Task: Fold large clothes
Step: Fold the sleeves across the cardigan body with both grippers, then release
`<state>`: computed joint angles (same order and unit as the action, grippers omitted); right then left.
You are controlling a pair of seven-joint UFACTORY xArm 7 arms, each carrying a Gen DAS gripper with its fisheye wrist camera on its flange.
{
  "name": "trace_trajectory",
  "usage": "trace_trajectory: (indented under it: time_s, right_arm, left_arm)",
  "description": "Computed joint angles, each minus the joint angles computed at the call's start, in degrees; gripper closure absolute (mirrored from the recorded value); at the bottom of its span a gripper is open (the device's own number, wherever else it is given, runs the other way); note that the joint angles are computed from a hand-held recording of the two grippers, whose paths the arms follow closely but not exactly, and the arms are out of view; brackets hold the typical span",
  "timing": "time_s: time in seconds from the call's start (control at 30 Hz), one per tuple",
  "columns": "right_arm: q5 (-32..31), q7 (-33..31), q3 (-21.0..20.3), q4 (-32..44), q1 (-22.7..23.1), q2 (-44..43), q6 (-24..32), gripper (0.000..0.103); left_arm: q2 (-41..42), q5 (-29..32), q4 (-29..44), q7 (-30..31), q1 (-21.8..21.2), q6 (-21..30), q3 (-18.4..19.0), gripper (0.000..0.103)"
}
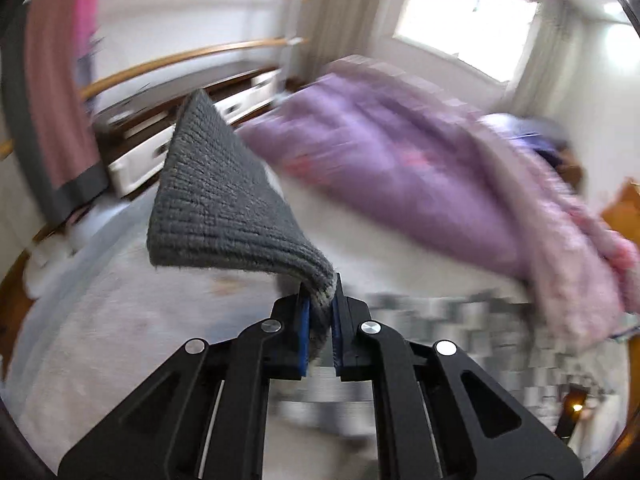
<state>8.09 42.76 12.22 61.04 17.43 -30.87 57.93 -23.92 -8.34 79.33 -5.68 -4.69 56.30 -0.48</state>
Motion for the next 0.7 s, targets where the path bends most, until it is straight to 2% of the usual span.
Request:
trace_trajectory:
  time_s: [0.1,0.17,0.2,0.27,0.3,0.37,0.4,0.47,0.53,0.57,0.7]
  right_arm:
    - [-3.4,-3.4,-4.8,-3.1,-2.9,-10.7,7.2,0.094]
    - [-5.8,-7.3,-8.4,-3.7,-5.9,-16.6,13.5,0.094]
    - [-7.2,-9.3,-10.3,-3.7,-7.7,-19.3,16.1,0.093]
    - [-9.7,-13.2,-13.9,-2.3,-11.1,-22.7,21.9,0.093]
    - [-12.0,-15.4,-16.6,-1.4,-13.6,-24.6,24.6,0.093]
    - [-15.1,-18.9,-20.4,-0.5,-17.4,-26.5,27.9,0.090]
    - [-17.9,-21.0,-23.0,0.8,-20.0,-26.7,29.8,0.087]
    - [-21.1,-23.3,-26.8,1.8,-24.3,-27.3,31.1,0.081]
    - [-23.8,-25.1,-31.1,3.2,-28.3,-26.7,31.0,0.063]
    - [-24.1,-26.0,-33.1,3.8,-29.6,-26.4,30.8,0.062]
    - [-23.3,-28.7,-44.2,7.9,-33.0,-21.7,28.8,0.058]
  left_arm:
    - [1.8,-0.3,3.6,-5.6,-3.7,0.1,-6.6,0.095]
    - [4.3,1.5,6.2,-9.6,-6.1,0.7,-11.0,0.095]
    - [6.8,2.9,8.4,-13.4,-7.8,1.4,-14.5,0.095]
    - [10.1,6.3,10.7,-17.6,-10.4,1.1,-18.3,0.095]
    - [12.9,9.6,12.7,-21.2,-11.9,1.3,-21.6,0.095]
    - [17.7,13.8,15.6,-26.5,-15.2,2.3,-25.3,0.095]
    - [21.2,17.8,17.8,-29.7,-17.3,3.6,-27.7,0.095]
    - [27.5,23.0,21.1,-34.5,-22.1,5.8,-30.0,0.095]
    - [31.8,27.1,23.3,-37.0,-26.3,8.1,-30.3,0.094]
    - [33.7,28.8,23.1,-37.7,-28.8,7.9,-30.0,0.094]
    - [35.3,28.2,20.2,-37.4,-32.1,11.4,-28.4,0.093]
